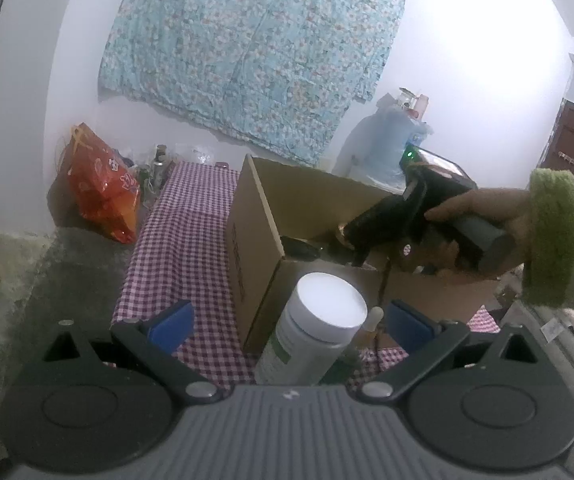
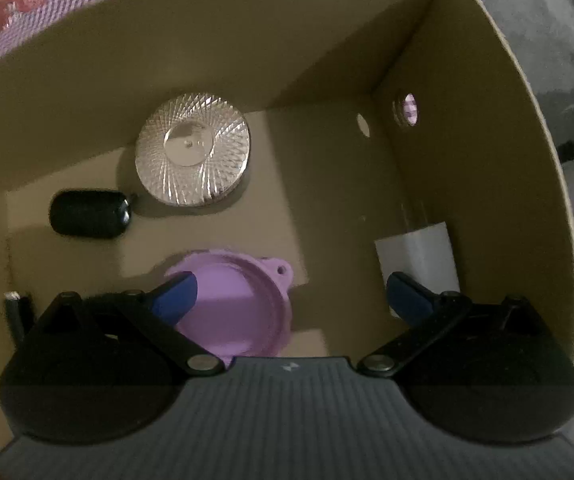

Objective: Organize rigid objects

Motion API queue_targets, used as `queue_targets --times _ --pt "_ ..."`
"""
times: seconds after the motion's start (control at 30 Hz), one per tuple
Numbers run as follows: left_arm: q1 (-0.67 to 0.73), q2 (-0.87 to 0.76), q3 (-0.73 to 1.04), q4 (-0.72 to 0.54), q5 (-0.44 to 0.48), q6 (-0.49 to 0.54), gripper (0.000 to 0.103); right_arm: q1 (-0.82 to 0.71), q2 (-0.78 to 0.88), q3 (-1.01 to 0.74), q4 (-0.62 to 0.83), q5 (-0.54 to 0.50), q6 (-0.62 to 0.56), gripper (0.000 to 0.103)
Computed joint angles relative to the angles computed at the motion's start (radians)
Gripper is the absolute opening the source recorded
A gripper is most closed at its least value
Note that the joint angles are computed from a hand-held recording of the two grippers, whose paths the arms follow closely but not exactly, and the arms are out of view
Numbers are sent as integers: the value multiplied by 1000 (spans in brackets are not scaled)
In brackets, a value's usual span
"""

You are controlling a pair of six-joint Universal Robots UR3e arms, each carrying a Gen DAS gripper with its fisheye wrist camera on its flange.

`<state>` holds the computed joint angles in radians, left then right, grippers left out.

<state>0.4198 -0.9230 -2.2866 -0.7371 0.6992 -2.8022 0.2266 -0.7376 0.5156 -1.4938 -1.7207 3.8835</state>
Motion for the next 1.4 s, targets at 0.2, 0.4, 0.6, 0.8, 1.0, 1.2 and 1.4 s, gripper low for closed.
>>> queue_targets --times 0.2,0.4,0.6,0.8,1.0,1.2,1.4 --pt "-6 -3 0 2 5 -8 102 -31 -133 213 -147 37 15 101" --pt "-38 -12 14 33 48 -29 102 -58 -386 581 -449 149 4 101" --pt "-53 -19 24 39 63 -34 102 -7 -713 981 -745 124 -17 101" --pt "-127 -9 42 50 134 -35 102 160 -1006 1356 -1013 -77 -12 101" --pt "-261 -22 55 99 266 -73 103 360 -1144 1632 -1255 -266 121 101" --pt "-415 -95 62 201 441 -129 103 492 -1121 1789 -1514 -339 169 101" --pt "-540 -181 58 321 631 -166 102 546 -1036 1833 -1695 -331 145 94"
